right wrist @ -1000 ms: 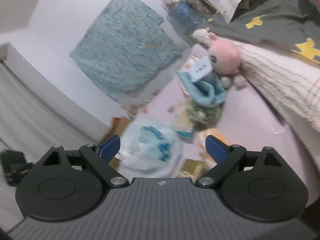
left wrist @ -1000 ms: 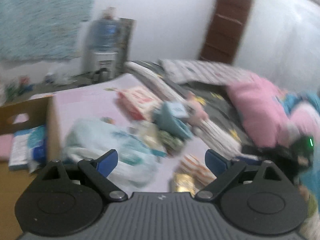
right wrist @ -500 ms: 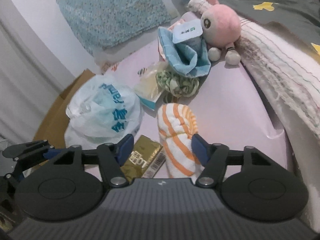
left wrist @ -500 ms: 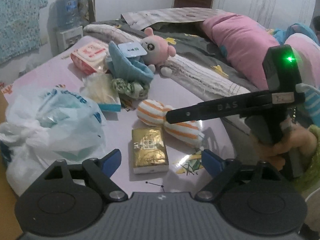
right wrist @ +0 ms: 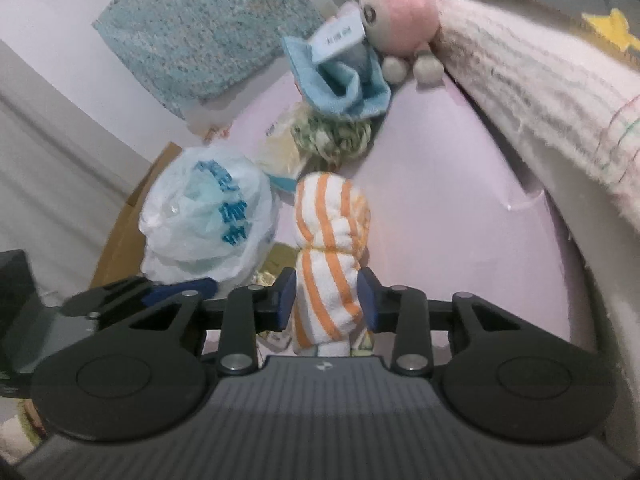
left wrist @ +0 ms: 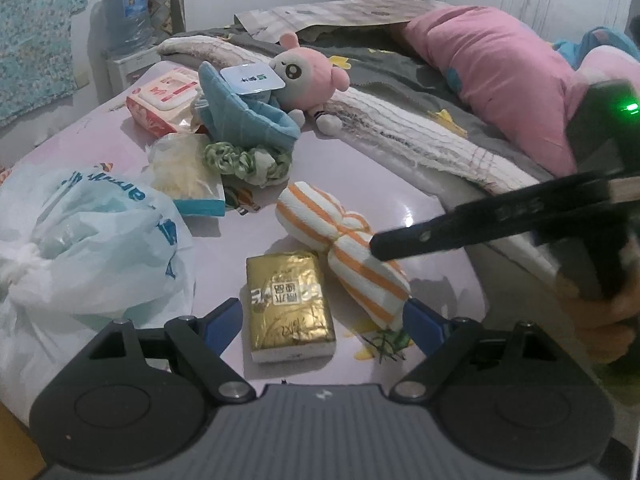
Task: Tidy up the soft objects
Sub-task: 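Grasp the orange-striped towel bundle with the right gripper while the left grasps the gold packet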
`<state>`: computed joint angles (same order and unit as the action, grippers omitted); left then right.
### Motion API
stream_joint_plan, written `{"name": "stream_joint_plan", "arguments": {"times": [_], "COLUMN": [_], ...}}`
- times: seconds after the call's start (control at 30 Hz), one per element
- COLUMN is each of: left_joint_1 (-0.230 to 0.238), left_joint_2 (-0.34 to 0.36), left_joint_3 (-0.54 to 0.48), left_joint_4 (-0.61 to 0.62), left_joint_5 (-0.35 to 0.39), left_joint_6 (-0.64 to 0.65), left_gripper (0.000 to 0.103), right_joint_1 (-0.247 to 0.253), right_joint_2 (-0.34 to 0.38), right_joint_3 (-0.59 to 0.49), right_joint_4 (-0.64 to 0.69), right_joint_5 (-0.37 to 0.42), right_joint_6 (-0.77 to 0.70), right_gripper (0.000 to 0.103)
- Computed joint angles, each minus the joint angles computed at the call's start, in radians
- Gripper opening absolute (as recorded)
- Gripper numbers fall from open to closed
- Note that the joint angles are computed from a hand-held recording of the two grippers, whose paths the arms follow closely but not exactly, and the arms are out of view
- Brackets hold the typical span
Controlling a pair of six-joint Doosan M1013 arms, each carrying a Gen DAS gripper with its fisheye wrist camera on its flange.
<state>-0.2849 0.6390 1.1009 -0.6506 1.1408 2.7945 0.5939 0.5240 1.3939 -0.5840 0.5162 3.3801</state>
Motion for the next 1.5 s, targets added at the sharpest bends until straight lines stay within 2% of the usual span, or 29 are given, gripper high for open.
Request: {"name": "stream_joint_plan", "arguments": {"times": [0.03,0.07,0.17,0.23,0.4,0.47,0.5,0.63,0.87,0.9,0.97,1.1,1.2,1.3,1.5], "left_joint_1": [-0.002,-0.004,-0.013,-0.015,-0.014,-0.012,-0.013,-0.020,-0.041,-0.043,-0.041,-0.032,-0.031,-0.034,-0.054], "left_joint_2": [0.003,0.007,0.009,0.011,0.015,0.014,0.013,0.015,0.020,0.023,0.033,0.044,0.036,0.039,0.056], "left_joint_3": [-0.004,-0.007,-0.006,-0.006,-0.012,-0.012,-0.011,-0.013,-0.013,-0.017,-0.035,-0.056,-0.049,-0.060,-0.087], "left_joint_4": [0.001,0.000,0.011,0.018,0.039,0.036,0.036,0.057,0.141,0.156,0.165,0.151,0.139,0.140,0.186], "left_joint_5": [0.001,0.001,-0.023,-0.027,-0.018,-0.018,-0.022,-0.036,-0.063,-0.055,-0.013,0.071,0.061,0.056,0.022], "left_joint_6": [-0.003,-0.006,-0.013,-0.014,-0.030,-0.022,-0.018,-0.031,-0.102,-0.123,-0.156,-0.183,-0.178,-0.204,-0.304], "left_gripper": [0.088,0.088,0.088,0.081,0.075,0.075,0.075,0.075,0.074,0.069,0.068,0.067,0.068,0.075,0.074], "right_joint_1": [0.001,-0.002,-0.013,-0.023,-0.044,-0.044,-0.043,-0.035,-0.003,0.000,0.004,0.009,0.009,0.010,0.018], "right_joint_2": [-0.002,-0.003,0.010,0.025,0.070,0.082,0.084,0.059,0.004,0.002,0.000,0.002,0.001,-0.004,-0.009], "right_joint_3": [-0.001,-0.004,-0.036,-0.063,-0.125,-0.141,-0.143,-0.096,0.007,0.013,0.022,0.025,0.030,0.039,0.042], "right_joint_4": [-0.023,-0.029,0.014,0.073,0.237,0.262,0.273,0.246,0.114,0.097,0.073,0.048,0.030,0.015,-0.016], "right_joint_5": [0.005,0.009,0.046,0.061,0.099,0.125,0.132,0.091,0.017,0.010,-0.006,-0.024,-0.029,-0.037,-0.012], "right_joint_6": [0.011,0.003,-0.094,-0.190,-0.411,-0.451,-0.460,-0.356,-0.062,-0.031,0.016,0.064,0.102,0.136,0.178], "right_gripper": [0.036,0.043,0.051,0.055,0.054,0.044,0.044,0.039,0.038,0.038,0.038,0.038,0.039,0.039,0.039]}}
